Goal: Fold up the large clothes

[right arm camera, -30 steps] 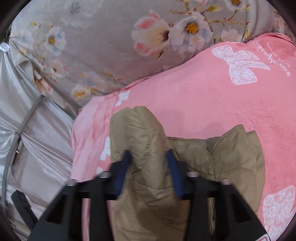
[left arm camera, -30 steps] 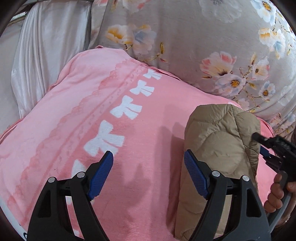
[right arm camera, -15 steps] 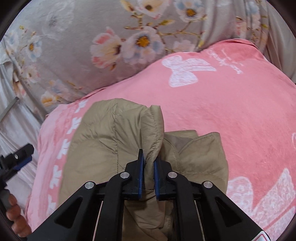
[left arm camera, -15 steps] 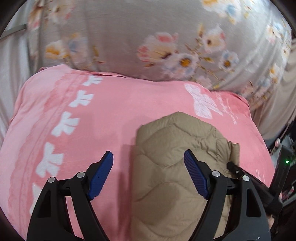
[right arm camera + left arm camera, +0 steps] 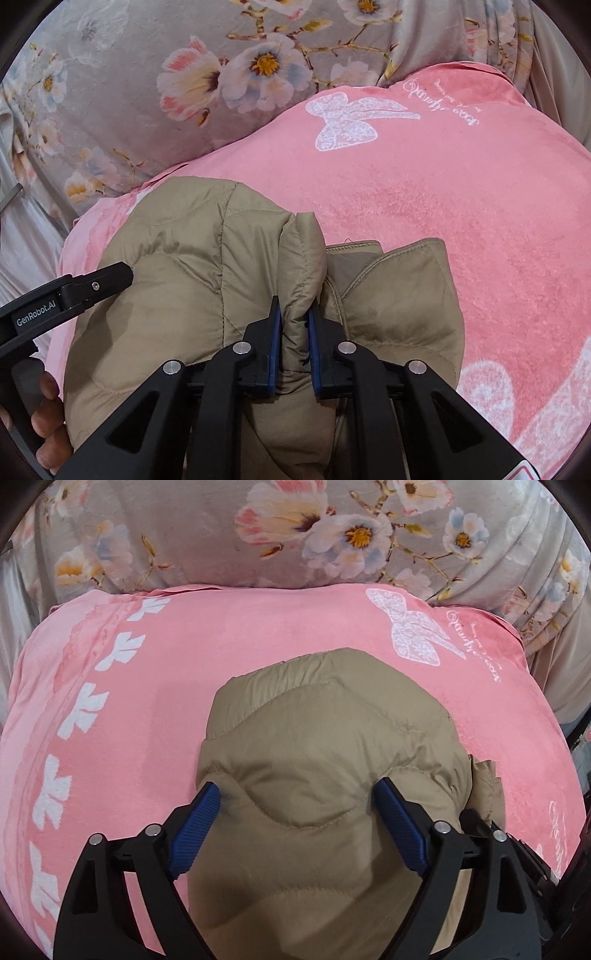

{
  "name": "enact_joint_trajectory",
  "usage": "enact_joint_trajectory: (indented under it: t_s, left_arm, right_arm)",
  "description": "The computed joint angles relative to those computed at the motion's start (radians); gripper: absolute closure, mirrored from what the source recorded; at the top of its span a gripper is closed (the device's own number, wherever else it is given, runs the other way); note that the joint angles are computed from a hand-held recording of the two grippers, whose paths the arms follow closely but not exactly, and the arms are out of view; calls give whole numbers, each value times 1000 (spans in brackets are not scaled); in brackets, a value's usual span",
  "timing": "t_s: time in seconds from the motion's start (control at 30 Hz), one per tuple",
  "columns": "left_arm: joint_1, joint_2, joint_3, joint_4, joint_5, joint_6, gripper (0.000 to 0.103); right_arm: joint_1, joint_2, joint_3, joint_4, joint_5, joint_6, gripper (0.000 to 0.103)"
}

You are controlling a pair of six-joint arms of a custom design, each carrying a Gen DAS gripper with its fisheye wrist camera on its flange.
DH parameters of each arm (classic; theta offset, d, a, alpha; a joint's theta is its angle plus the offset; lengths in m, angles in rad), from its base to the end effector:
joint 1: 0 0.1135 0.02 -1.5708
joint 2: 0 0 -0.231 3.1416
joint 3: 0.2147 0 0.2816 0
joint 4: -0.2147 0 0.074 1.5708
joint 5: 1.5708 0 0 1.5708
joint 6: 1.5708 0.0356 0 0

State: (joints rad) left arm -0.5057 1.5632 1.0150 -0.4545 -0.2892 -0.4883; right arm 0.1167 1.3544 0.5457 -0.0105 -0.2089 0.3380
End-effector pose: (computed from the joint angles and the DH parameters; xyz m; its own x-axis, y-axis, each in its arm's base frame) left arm 0.3046 -0.1570 0.1612 -0.8061 -0.0676 -0.5879 -0.0544 0.9977 -0.0401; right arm 0.2753 0.0397 0.1020 -0.7690 0.2365 -0.5939 0.0005 0.9293 0.3694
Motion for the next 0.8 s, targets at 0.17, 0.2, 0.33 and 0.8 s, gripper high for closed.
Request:
enact_joint_trajectory:
  t_s: [0.17, 0.2, 0.33, 0.8]
  left_arm:
    - [6, 61, 6, 49, -18, -2, 11]
    - [2, 74, 10, 56, -27, -2, 10]
    - [-10, 112, 15, 90, -56, 5, 6]
    - [-39, 171, 0, 183, -143, 20, 5]
  right_arm:
    - [-9, 85, 13, 72, -14, 4, 91]
    - [-8, 94, 13, 83, -11, 6, 91]
    - [-9, 119, 7, 118, -13, 13, 91]
    - [-12, 148, -11, 183, -25, 41, 91]
